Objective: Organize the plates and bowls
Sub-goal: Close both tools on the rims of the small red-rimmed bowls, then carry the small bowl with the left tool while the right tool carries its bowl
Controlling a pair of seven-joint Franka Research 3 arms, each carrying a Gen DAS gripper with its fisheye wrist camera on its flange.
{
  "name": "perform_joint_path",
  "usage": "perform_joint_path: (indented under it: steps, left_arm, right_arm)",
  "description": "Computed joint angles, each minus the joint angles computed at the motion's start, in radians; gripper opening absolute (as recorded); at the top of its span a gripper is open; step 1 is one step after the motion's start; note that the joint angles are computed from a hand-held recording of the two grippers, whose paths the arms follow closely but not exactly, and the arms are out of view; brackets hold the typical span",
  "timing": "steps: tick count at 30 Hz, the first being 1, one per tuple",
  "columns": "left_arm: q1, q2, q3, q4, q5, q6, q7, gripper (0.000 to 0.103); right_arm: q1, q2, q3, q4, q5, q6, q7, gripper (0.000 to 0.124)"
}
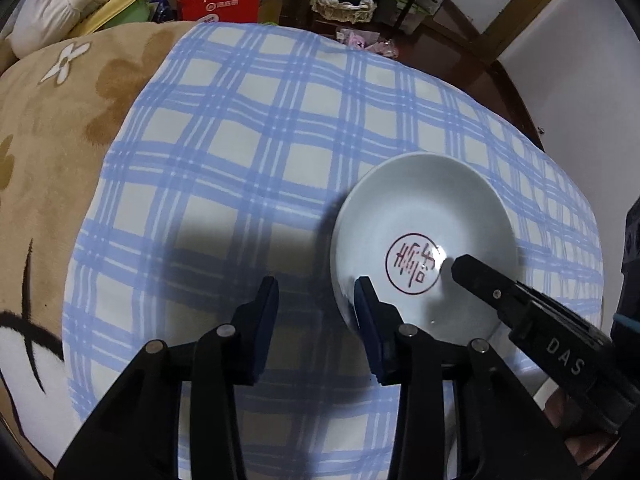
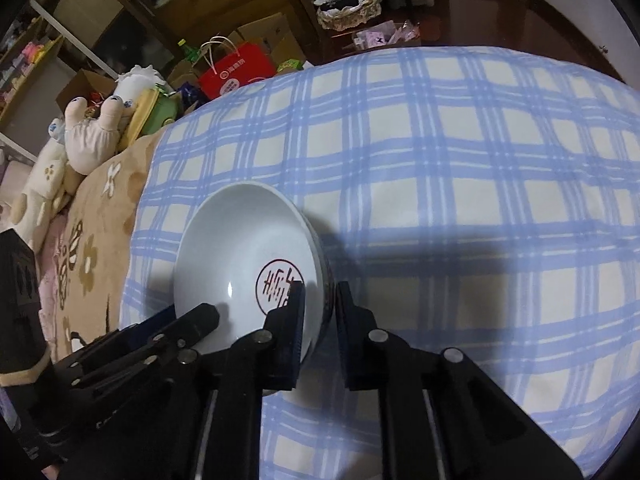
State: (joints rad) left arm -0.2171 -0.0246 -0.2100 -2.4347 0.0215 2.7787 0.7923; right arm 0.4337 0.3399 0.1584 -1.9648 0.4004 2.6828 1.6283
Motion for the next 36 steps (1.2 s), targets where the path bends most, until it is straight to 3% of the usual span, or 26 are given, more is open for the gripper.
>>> perform_joint_path:
  steps: [4,9,13,20,26,33,36]
  left_arm:
    - [-0.001,0.009,-0.004,-0.009,0.049,0.034,-0.045,0.034]
    - [-0.009,0.020,-0.009,-0.009,0.024,0.077,0.015,0.010]
    - [-0.010,0.022,-0.009,-0.005,0.018,0.078,0.024,0.011]
    - [-0.013,-0.003,-0.006,-0.024,-0.149,0.078,0.159,0.010]
    - [-0.021,-0.048,-0.003,-0.040,-0.095,0.053,0.119,0.010]
    - [-0.029,-0.114,-0.027,-0.044,0.067,-0.012,-0.025,0.010]
    - [-0.052,-0.139,-0.022,-0.052,0.061,-0.011,-0.022,0.010]
  right_arm:
    - [0.006,-0.004,-0.005,-0.018,-0.020,0.014,0.003,0.013]
    - [0.000,-0.013,0.002,-0.031,0.001,0.023,-0.014,0.012]
    - [0.011,-0.022,-0.006,-0.039,-0.021,0.025,0.009,0.012]
    - [0.021,-0.054,-0.008,-0.073,-0.044,0.048,0.032,0.012]
    - [0.018,-0.097,0.003,-0.121,-0.015,0.073,0.032,0.012]
    - [0.011,-0.166,0.011,-0.180,0.032,0.077,0.013,0.012]
    - [0.008,-0.205,0.010,-0.211,0.048,0.077,0.002,0.012]
